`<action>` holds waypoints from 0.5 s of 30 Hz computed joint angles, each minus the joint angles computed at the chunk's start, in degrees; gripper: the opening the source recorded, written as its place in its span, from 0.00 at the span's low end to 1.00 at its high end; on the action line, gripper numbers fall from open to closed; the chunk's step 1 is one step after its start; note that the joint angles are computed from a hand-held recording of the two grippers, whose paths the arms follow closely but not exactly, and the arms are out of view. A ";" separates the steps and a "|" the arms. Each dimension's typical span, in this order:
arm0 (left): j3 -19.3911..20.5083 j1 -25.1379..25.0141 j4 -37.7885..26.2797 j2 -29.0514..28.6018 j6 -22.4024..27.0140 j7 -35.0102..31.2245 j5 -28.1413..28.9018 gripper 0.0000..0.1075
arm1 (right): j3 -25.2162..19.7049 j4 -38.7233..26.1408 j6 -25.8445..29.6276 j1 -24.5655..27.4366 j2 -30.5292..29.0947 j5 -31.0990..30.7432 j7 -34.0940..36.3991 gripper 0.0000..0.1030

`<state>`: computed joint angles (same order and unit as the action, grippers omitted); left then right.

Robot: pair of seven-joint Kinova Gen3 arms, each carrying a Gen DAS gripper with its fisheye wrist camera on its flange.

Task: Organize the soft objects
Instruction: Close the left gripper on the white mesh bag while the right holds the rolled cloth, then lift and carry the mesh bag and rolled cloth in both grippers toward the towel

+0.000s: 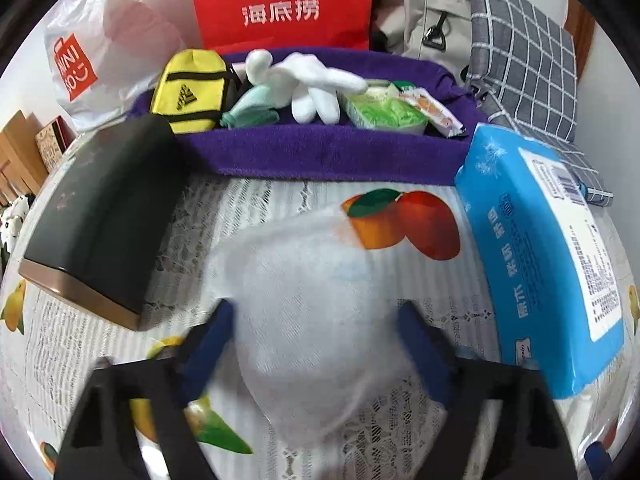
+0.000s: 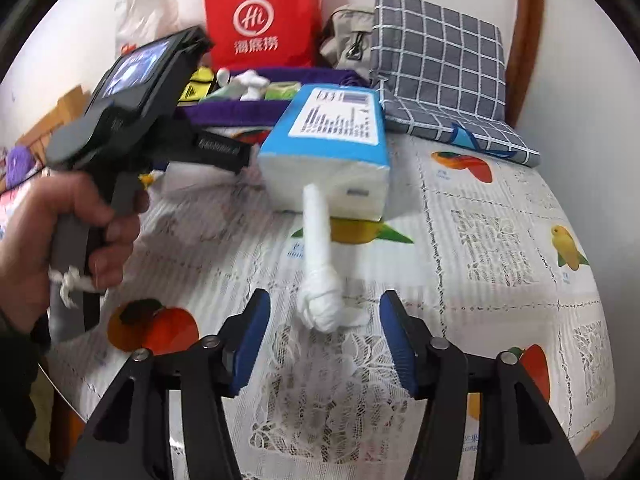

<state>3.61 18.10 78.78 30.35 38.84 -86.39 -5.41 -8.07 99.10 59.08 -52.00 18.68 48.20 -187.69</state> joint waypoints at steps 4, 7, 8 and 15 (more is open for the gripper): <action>2.34 -3.60 0.38 -0.86 0.49 -5.06 2.62 0.18 | 0.72 2.01 -6.28 1.42 -0.33 0.80 -1.64 0.58; 4.93 -7.93 -0.57 -0.51 2.90 -10.06 7.38 0.07 | 1.43 1.90 -8.29 1.87 0.70 0.80 -3.65 0.50; 5.68 -9.47 -0.92 -0.36 4.04 -11.99 9.14 0.07 | 1.97 1.40 -7.09 0.99 1.21 1.23 -4.32 0.38; 6.60 -14.65 2.48 -2.41 5.99 -20.70 17.51 0.06 | 2.10 -1.37 -3.29 0.66 2.42 -1.04 -2.85 0.18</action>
